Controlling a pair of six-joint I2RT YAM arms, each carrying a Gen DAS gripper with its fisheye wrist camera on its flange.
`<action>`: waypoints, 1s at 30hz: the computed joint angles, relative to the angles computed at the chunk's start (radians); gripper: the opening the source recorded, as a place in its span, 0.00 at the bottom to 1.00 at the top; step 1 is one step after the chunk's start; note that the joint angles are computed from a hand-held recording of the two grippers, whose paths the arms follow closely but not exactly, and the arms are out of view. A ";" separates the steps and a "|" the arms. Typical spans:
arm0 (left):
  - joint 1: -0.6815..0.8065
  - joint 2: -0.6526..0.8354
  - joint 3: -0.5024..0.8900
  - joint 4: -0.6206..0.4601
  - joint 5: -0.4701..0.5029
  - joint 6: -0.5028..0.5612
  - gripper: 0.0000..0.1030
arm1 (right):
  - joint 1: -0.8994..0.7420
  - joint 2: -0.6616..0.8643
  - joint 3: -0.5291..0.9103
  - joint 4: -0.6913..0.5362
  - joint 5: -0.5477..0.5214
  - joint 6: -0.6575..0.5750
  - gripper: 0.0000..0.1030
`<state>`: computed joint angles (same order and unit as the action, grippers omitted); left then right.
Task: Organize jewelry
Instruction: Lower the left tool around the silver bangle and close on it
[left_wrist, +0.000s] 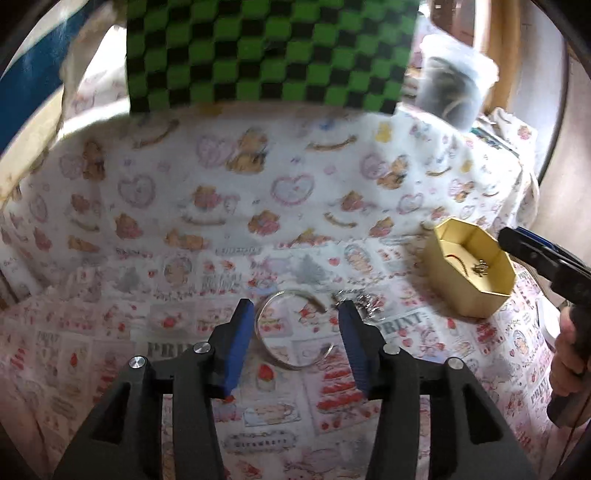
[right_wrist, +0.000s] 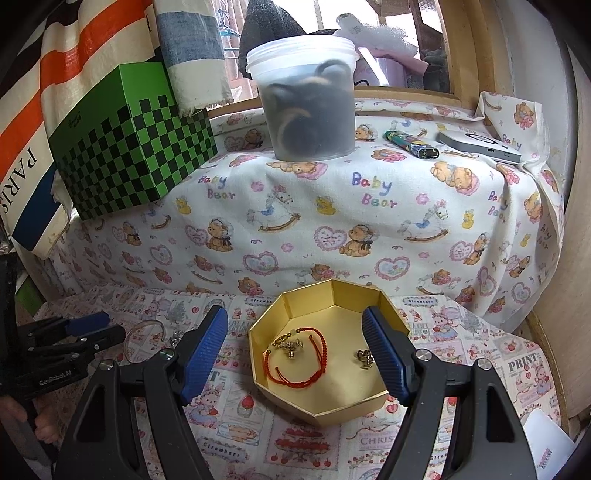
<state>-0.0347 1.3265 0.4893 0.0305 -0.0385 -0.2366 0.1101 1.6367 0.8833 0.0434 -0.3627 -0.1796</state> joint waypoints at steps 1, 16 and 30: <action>0.023 0.020 0.007 -0.003 0.037 -0.005 0.45 | 0.001 0.002 0.002 -0.003 0.000 -0.002 0.75; 0.062 0.142 0.047 -0.031 0.267 0.017 0.44 | 0.005 0.010 0.009 -0.016 0.005 0.001 0.75; -0.070 0.220 0.072 0.095 -0.033 0.153 0.65 | -0.005 0.015 0.026 -0.048 -0.022 0.006 0.75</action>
